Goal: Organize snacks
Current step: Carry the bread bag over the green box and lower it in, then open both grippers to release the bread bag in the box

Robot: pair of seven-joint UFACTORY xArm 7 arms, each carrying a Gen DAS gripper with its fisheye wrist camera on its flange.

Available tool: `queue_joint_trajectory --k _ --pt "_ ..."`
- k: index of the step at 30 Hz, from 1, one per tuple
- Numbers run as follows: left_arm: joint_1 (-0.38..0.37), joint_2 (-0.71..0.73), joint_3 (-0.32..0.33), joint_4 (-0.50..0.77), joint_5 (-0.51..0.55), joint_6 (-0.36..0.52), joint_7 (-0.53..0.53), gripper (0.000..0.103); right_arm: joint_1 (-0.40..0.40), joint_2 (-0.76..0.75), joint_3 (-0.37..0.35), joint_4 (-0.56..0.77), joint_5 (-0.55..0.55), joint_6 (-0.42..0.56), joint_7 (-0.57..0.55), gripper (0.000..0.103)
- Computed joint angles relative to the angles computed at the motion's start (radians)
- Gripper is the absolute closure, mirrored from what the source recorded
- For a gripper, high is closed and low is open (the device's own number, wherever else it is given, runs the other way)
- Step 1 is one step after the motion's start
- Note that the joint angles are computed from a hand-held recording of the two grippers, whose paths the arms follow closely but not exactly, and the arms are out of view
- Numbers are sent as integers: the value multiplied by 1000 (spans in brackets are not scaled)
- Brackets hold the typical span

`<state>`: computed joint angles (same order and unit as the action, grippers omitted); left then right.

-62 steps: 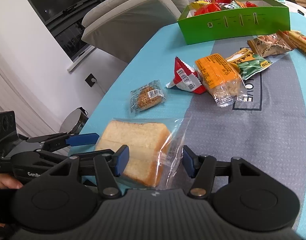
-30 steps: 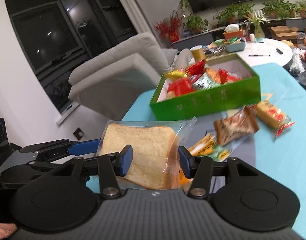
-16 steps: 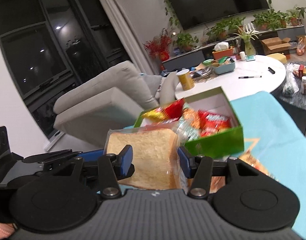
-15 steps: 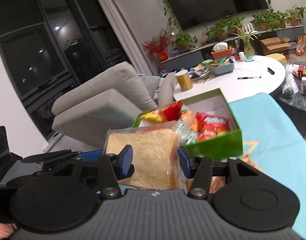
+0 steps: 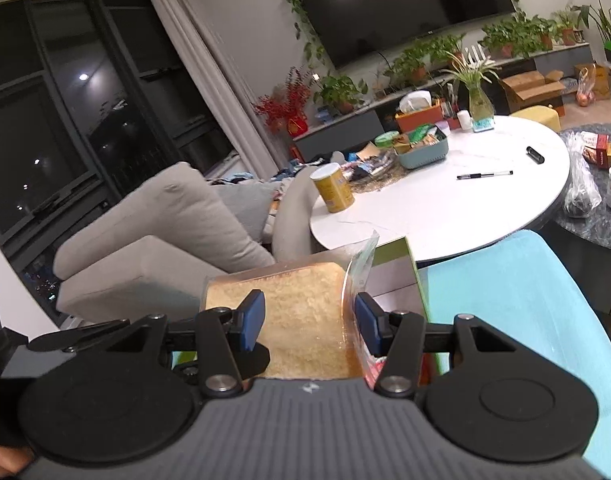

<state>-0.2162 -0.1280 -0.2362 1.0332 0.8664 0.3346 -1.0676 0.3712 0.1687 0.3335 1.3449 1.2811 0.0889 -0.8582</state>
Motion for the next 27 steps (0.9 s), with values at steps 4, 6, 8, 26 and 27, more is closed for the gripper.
queue_joint_trajectory --k 4,6,8,26,27 --pt "1 60 22 46 13 4 -1 45 8 63 -5 41 -135 -12 104 51" --pt "-8 84 38 62 16 2 1 45 1 91 -1 62 -189 -13 151 51" --pt "-16 108 56 72 12 -11 12 43 -6 111 3 73 -234 -14 196 51" --pt "-62 29 64 60 172 95 -108 26 -290 37 306 -49 -407 -157 358 47" --pt "-57 10 54 45 165 99 -106 26 -330 13 349 -66 -354 -154 312 47"
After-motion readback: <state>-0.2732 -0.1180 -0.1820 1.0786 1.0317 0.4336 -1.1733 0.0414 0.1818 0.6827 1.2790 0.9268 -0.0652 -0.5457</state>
